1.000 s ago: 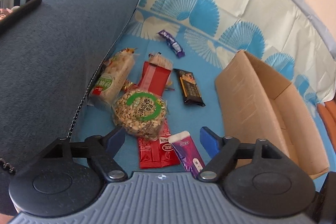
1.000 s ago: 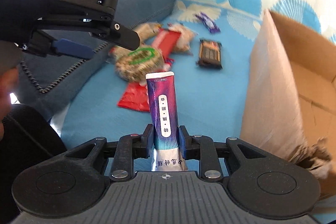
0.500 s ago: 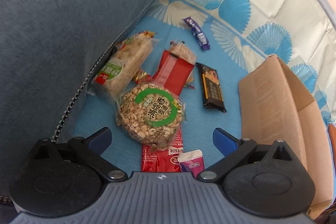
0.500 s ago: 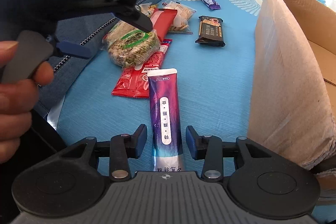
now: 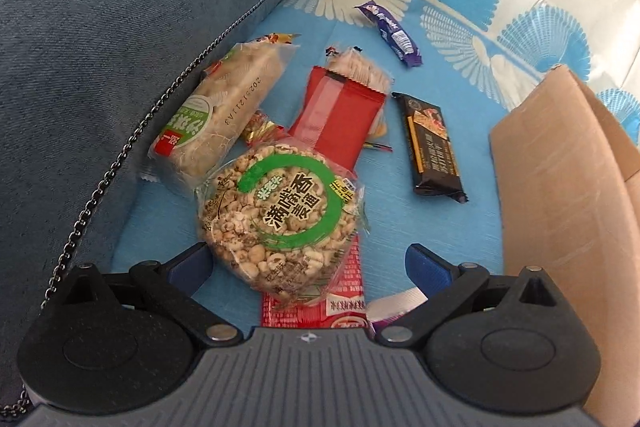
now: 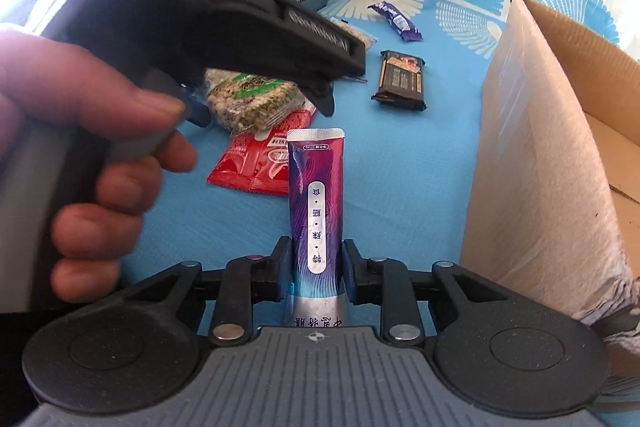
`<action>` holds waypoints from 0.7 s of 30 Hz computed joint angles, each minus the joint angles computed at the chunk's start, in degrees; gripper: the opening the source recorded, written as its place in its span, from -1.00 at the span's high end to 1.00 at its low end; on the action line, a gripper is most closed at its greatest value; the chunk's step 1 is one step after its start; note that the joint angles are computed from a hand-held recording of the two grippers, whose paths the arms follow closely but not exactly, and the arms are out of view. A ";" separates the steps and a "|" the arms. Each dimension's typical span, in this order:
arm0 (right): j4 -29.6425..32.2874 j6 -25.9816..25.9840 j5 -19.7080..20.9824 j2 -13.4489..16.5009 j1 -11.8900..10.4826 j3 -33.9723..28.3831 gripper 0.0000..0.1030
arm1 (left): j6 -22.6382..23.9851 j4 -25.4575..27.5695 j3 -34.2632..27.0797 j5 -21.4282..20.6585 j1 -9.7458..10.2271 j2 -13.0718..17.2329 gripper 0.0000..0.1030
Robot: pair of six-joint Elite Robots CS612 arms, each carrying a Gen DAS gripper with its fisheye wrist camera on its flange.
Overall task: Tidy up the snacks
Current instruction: 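Lift the purple tube with the right tool while the left tool reaches the peanut cake, then grasp the round peanut cake pack with the left tool while the right holds the tube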
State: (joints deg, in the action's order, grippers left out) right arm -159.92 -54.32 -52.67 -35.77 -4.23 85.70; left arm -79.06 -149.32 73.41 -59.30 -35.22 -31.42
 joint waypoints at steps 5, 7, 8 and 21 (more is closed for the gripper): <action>-0.39 0.62 -0.37 0.15 0.18 -0.15 0.47 | -1.12 2.23 -0.60 1.52 -0.10 0.25 -0.99; -0.34 0.70 -0.43 0.23 0.21 -0.27 0.47 | -0.87 2.37 -0.70 1.39 -0.01 0.28 -0.98; -0.37 0.77 -0.51 0.26 0.25 -0.30 0.47 | -0.76 2.52 -0.74 1.40 0.00 0.29 -0.96; -1.62 1.26 0.21 0.38 0.01 0.03 0.47 | 0.68 3.83 -1.15 5.02 -0.66 0.46 -0.34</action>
State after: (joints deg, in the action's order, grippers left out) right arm -161.54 -53.06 -52.47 -35.39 -4.22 85.74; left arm -78.39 -145.49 72.26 -54.28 -35.89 -30.96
